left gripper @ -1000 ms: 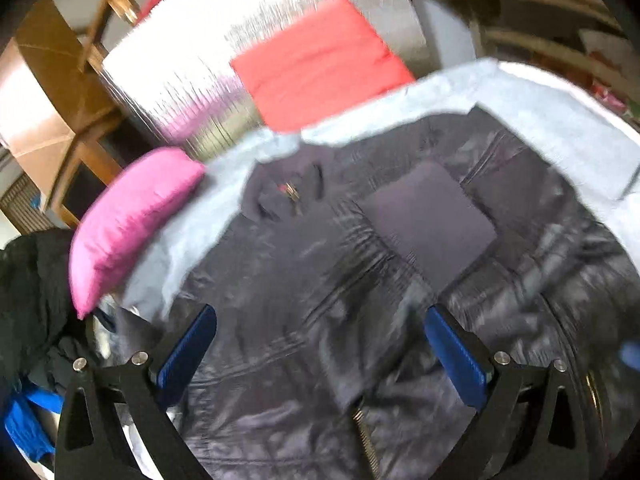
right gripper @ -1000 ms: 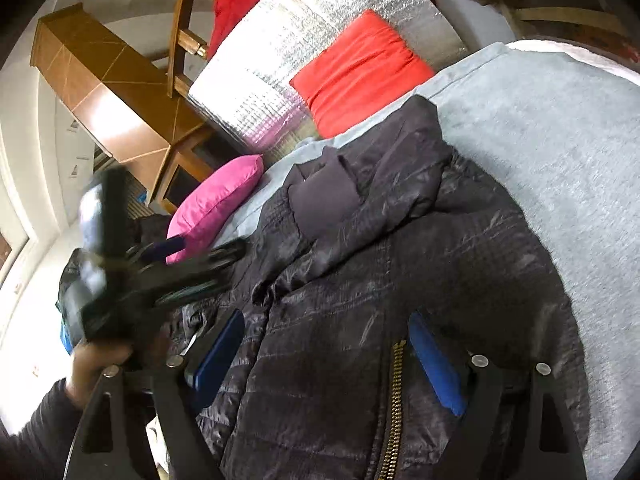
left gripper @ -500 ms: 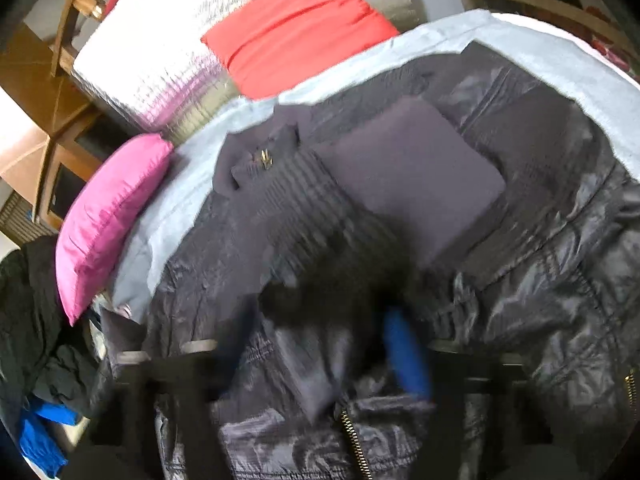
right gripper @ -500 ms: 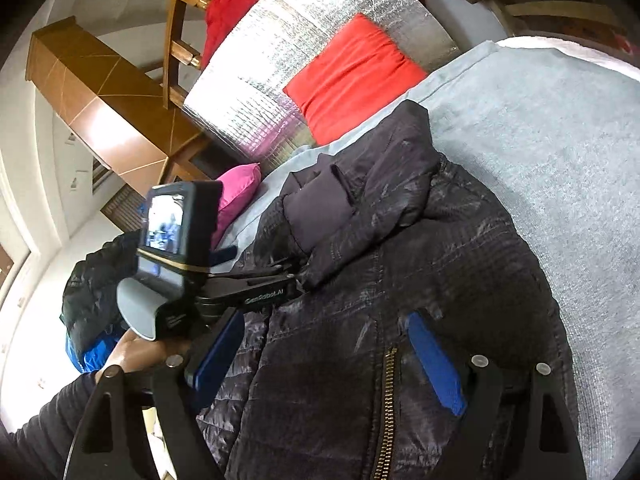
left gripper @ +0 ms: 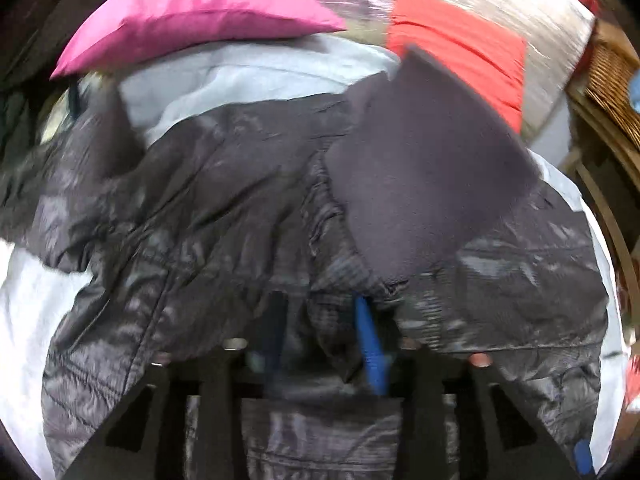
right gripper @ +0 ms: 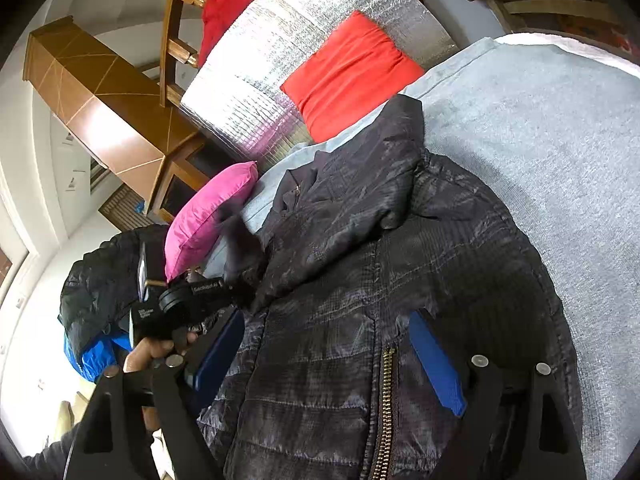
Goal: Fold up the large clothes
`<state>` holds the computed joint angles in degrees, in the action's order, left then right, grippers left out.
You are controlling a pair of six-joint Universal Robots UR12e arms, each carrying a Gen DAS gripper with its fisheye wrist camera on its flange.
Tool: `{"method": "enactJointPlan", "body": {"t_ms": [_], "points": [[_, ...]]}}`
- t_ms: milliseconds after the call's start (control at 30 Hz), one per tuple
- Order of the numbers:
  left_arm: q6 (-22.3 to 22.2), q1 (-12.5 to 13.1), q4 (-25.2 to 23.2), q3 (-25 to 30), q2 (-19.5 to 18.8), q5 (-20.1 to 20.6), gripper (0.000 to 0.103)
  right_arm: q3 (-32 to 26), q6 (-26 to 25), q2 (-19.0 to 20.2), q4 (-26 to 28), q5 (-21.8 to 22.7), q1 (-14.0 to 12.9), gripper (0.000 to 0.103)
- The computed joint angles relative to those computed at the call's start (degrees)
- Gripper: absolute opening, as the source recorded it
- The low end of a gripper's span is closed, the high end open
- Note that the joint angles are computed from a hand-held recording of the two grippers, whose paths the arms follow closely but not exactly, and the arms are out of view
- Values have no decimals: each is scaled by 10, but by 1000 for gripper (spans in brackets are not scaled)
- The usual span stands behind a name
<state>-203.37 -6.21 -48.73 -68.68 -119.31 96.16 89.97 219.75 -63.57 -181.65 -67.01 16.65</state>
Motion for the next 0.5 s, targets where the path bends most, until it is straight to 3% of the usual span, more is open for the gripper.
{"method": "enactJointPlan", "body": {"t_ms": [67,267,400,500], "points": [[-7,1,12,-9,4,3,57,-1,-2,0,2,-1,0,87],[-24,8,19,-21,14,-13,67,-2,-3,1,6,-1,1,87],[-63,23,27,-35,21,-61,69,-2,-6,1,7,-2,2,87],[-103,38,56,-62,34,-121,71,-3,-5,2,9,-2,2,87]]}}
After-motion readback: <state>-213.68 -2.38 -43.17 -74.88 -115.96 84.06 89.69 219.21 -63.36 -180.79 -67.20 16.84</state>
